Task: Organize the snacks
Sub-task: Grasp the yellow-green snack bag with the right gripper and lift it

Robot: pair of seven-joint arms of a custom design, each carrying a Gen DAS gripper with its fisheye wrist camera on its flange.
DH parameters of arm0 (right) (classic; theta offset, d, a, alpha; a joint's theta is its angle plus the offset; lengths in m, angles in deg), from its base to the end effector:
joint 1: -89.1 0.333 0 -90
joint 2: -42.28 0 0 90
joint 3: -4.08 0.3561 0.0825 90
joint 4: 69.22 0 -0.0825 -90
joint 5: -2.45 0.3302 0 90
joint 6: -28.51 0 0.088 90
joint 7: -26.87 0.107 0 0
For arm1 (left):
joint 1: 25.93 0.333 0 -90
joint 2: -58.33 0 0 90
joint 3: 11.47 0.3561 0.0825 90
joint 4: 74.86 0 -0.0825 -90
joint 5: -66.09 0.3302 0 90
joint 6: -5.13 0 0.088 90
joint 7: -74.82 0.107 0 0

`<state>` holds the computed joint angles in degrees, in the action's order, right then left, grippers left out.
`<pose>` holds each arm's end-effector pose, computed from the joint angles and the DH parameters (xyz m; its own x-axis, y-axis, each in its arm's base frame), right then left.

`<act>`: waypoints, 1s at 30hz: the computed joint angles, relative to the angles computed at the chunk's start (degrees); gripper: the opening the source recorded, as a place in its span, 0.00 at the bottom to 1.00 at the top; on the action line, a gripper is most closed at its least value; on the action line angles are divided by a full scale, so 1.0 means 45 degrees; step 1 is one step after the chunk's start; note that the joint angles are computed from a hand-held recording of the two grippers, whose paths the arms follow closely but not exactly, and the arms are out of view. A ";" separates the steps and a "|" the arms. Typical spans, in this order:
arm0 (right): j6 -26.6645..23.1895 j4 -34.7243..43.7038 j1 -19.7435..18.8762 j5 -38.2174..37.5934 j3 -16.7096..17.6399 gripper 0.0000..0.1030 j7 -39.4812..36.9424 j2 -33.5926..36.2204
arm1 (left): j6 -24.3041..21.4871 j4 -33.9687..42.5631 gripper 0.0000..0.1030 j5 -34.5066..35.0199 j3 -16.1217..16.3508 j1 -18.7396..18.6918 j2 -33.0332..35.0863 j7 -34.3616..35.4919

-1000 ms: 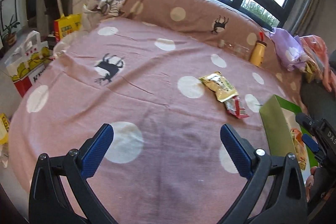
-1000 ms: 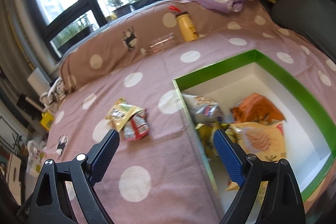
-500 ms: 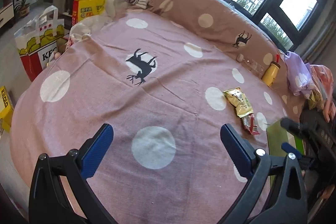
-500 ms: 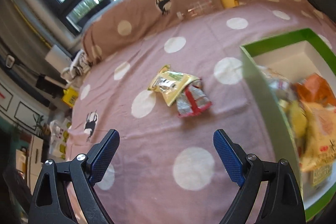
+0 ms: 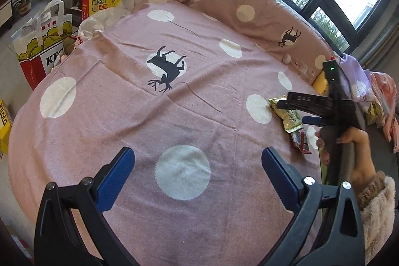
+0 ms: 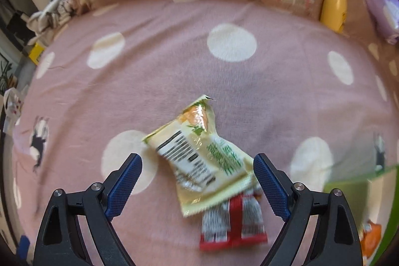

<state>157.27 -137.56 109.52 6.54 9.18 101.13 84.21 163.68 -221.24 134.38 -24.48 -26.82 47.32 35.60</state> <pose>0.6901 0.3060 0.4337 0.6114 -0.7905 -0.0361 -0.7522 -0.5664 -0.3367 0.3860 -0.1393 0.4348 0.6790 -0.6309 0.3755 -0.3833 -0.7408 -0.5517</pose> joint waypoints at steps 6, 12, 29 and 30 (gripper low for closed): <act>0.2447 -0.1777 -0.0170 0.0151 0.0137 0.58 -0.0309 -0.0297 | -0.0136 0.0040 0.99 -0.0281 -0.0025 -0.0076 0.0043 0.0307; 0.3237 -0.3420 -0.0723 0.1124 0.0874 0.36 -0.1177 -0.1336 | -0.0338 0.0119 0.99 -0.0630 -0.0061 -0.0172 0.0121 0.0670; 0.2585 -0.9737 -0.1882 0.6439 0.0939 0.37 -0.4146 -0.5981 | -0.0526 0.0567 0.99 -0.0775 -0.0051 -0.0568 0.0668 0.0903; 0.2748 -1.0067 -0.1849 0.6412 0.0825 0.37 -0.4247 -0.6071 | -0.0569 0.0625 0.99 -0.0837 -0.0063 -0.0619 0.0729 0.0999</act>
<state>169.63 -182.86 101.20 35.40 12.89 82.02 56.88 161.12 -218.42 130.61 -24.77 -29.60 50.60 40.09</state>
